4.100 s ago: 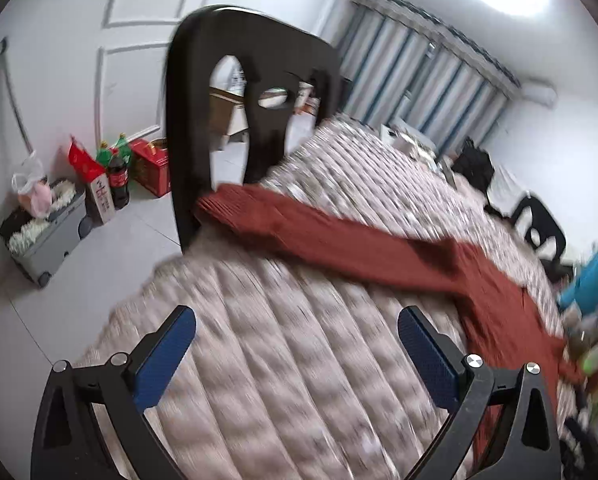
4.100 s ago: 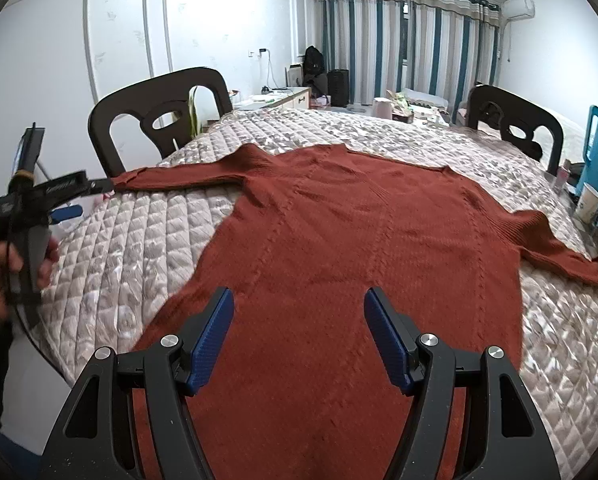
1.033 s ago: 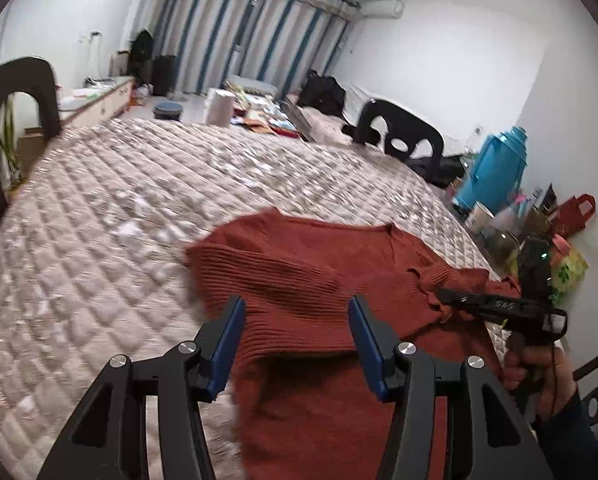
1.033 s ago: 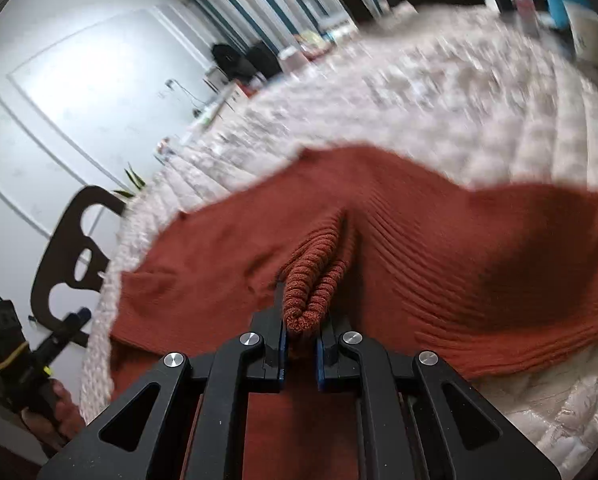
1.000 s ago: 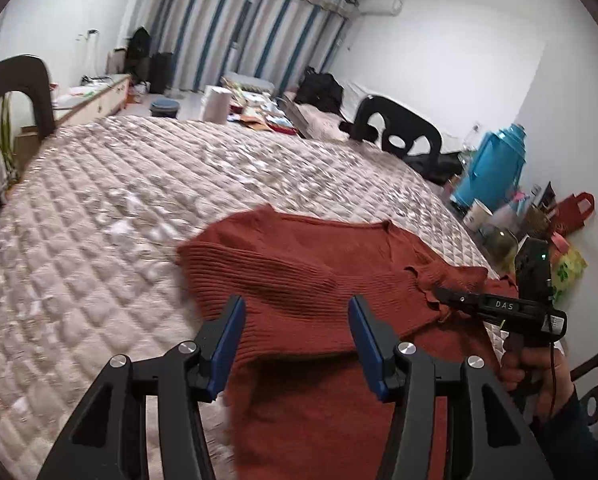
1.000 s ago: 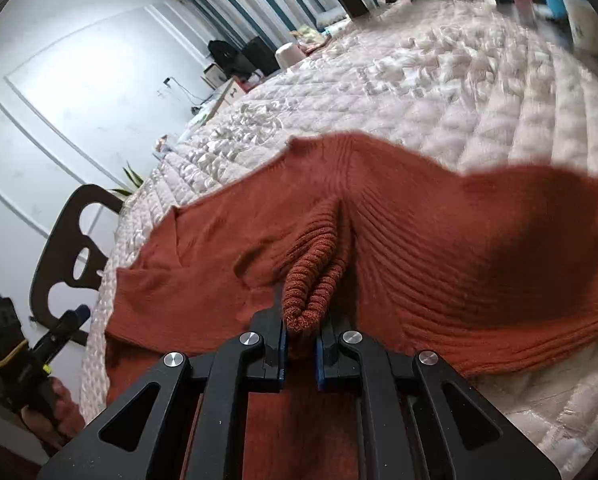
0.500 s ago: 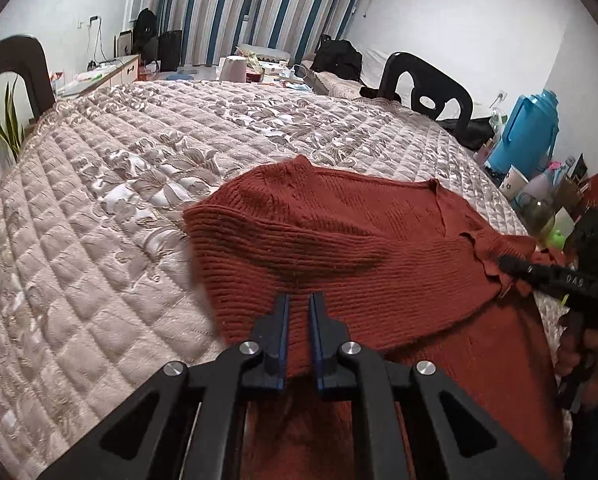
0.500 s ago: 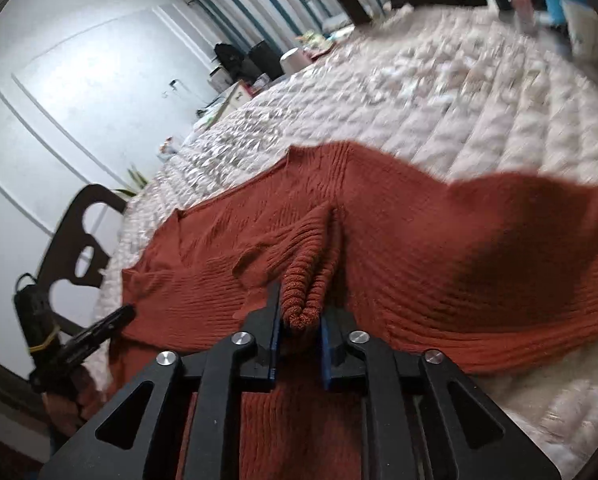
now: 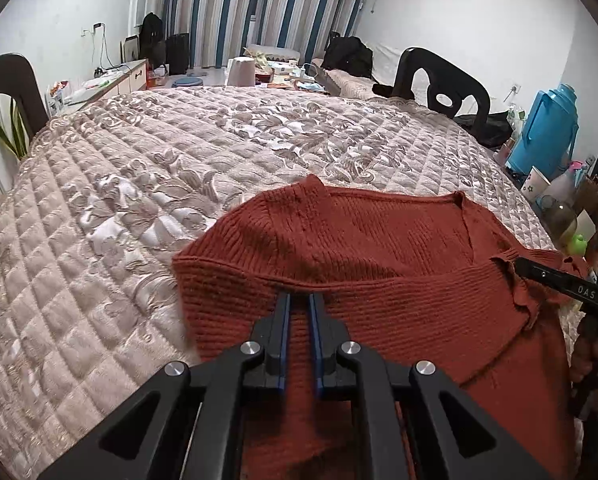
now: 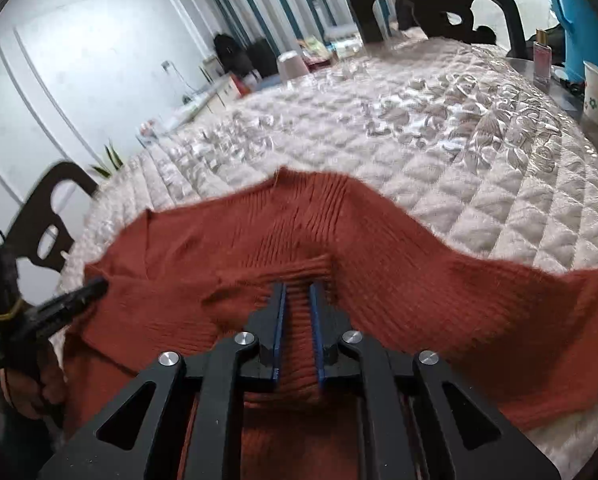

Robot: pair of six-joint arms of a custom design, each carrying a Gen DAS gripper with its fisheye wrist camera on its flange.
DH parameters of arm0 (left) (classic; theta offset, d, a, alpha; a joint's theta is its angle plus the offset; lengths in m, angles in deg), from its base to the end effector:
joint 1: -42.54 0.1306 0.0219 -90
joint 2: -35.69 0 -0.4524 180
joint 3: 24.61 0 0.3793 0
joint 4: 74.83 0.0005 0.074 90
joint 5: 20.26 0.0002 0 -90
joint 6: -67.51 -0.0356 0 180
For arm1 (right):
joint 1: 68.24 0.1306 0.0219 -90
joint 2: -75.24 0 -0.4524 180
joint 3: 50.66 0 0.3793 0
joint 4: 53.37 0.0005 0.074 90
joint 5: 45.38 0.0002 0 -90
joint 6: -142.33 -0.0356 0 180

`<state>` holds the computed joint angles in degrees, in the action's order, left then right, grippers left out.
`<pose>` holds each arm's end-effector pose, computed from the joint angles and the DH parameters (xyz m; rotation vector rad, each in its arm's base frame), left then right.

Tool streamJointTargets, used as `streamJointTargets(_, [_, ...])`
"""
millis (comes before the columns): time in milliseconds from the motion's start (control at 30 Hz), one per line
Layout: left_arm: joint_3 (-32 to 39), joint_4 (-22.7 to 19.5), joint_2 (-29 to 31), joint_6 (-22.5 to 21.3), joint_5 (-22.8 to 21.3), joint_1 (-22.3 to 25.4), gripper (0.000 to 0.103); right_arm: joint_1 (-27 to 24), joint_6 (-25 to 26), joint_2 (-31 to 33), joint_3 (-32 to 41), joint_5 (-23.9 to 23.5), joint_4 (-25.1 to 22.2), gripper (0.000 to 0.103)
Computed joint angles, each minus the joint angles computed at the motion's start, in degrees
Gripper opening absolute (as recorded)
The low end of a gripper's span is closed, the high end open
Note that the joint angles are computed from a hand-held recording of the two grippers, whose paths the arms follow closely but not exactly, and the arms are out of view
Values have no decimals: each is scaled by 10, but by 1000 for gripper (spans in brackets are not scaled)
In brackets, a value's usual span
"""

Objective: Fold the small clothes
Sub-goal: 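Grasp the other sleeve cuff with the right tool and fold it across the body, then open the right tool to release the sleeve on the body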

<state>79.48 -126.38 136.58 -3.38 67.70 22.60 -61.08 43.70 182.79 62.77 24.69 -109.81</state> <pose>0.5255 -0.1898 0.5140 0.0011 2.4318 -0.2683 0.5976 0.0868 0.5177 -0.1230 2.4546 0.5476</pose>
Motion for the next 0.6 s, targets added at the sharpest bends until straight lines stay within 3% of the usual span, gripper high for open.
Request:
streamJointTargets(100, [-4, -14, -15, -10, -42, -17, 13, 2, 2, -17, -8, 26, 2, 9])
streamJointTargets(200, [-31, 6, -46, -7, -47, -28, 14, 5, 22, -54, -48, 13, 32, 11])
streamJointTargets(267, [-49, 15, -61, -3, -47, -33, 15, 9, 38, -59, -61, 24, 24, 11])
streamJointTargets(333, [-49, -6, -53, -4, -42, -33, 15, 8, 48, -51, -65, 34, 4, 11])
streamJointTargets(367, [-48, -20, -49, -2, -45, -35, 16, 4, 35, -54, -70, 19, 16, 11])
streamJointTargets(500, [-64, -13, -75, -1, -62, -46, 16, 1, 31, -83, -81, 30, 17, 11])
streamJointTargets(600, [-79, -8, -102, 3, -85, -62, 24, 3, 33, -114, -104, 23, 23, 11])
